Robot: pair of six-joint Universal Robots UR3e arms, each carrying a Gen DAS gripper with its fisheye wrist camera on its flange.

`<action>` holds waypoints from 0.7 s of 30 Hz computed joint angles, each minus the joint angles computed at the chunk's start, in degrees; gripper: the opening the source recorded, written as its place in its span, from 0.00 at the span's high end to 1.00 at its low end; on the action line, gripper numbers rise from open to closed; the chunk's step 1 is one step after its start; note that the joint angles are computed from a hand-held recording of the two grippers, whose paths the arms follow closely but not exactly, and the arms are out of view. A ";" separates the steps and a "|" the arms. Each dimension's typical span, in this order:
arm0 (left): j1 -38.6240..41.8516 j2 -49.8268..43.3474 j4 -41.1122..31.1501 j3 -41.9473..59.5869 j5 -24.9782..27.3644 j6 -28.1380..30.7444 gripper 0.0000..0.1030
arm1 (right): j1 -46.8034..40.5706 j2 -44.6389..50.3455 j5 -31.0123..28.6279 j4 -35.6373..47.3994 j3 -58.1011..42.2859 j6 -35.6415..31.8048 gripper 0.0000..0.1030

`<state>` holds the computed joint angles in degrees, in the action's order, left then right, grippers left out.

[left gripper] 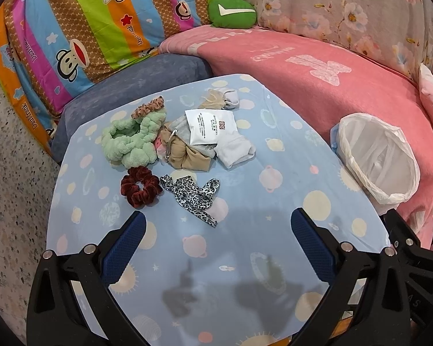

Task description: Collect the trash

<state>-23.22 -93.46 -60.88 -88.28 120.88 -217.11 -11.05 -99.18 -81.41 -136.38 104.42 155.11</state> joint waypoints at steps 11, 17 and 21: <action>0.22 0.29 0.06 -0.33 -0.14 0.15 0.07 | 0.32 0.41 -0.39 -0.38 -0.02 0.22 0.06; 0.32 0.12 -0.18 0.10 -0.25 0.34 0.07 | 0.57 1.00 -0.53 -0.51 -0.35 0.33 0.06; 0.29 0.16 -0.13 -0.06 -0.21 0.22 0.07 | 0.57 0.98 -0.55 -0.54 -0.31 0.35 0.07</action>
<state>-22.93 -93.30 -61.01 -88.34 120.67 -216.89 -10.49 -98.21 -81.96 -136.91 104.11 155.46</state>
